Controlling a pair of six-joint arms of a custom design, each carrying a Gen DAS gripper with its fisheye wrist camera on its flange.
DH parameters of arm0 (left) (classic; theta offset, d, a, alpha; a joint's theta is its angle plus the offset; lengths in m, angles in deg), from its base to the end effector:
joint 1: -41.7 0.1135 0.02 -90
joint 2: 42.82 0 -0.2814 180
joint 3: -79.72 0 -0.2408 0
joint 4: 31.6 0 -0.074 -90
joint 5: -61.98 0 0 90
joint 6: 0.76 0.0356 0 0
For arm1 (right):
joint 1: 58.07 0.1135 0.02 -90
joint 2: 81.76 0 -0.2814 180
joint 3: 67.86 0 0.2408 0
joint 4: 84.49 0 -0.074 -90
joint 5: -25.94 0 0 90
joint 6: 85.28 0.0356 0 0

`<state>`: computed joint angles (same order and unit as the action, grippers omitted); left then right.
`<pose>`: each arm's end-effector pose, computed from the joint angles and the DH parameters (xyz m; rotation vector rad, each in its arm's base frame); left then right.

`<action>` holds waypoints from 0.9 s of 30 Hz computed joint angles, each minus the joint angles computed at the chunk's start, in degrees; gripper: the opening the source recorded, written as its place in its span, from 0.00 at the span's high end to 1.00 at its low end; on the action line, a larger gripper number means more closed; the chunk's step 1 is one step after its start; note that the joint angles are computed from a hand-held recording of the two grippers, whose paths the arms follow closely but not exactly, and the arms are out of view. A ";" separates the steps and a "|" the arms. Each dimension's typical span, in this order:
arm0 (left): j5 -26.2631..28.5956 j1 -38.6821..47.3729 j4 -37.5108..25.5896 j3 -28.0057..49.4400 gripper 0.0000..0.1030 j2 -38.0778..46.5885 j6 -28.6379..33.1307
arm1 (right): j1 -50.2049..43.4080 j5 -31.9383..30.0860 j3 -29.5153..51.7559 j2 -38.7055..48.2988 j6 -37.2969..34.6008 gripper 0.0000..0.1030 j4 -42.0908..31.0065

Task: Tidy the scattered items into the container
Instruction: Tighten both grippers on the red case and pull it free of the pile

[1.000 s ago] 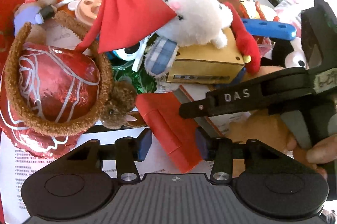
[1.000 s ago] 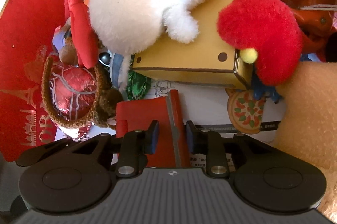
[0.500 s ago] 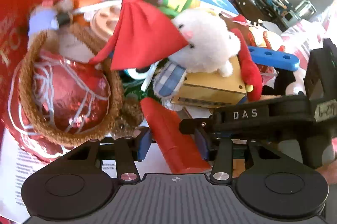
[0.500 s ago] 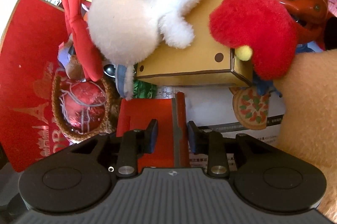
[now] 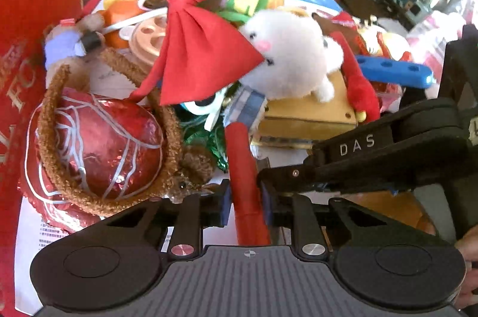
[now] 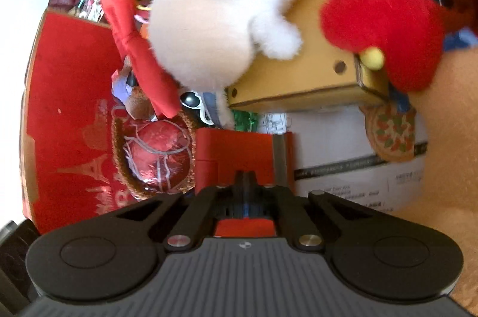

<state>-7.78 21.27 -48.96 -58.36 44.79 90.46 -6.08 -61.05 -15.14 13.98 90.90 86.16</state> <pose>0.2067 -0.0901 0.1266 0.6158 2.6103 -0.5787 0.1807 0.2282 0.1424 0.8278 2.6083 0.8452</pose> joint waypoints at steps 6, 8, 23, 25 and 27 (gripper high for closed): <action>-2.37 -4.69 0.26 -1.03 0.83 -2.33 1.34 | -0.08 1.52 0.30 -0.73 -0.29 0.97 -2.72; -3.73 -5.90 -0.04 -1.03 0.83 -2.97 1.81 | 0.15 2.62 0.22 -2.38 -0.39 0.96 -4.66; -6.59 -14.51 -0.62 0.17 0.84 -2.63 3.31 | 1.89 8.74 1.94 -8.51 -3.17 0.24 -13.82; -6.28 -15.44 -0.97 0.48 0.80 -2.43 3.46 | 1.77 7.84 1.74 -7.44 -2.25 0.25 -13.86; -6.50 -16.75 -1.14 0.59 0.66 -2.20 3.62 | 1.94 7.33 1.73 -6.62 -2.93 0.25 -13.17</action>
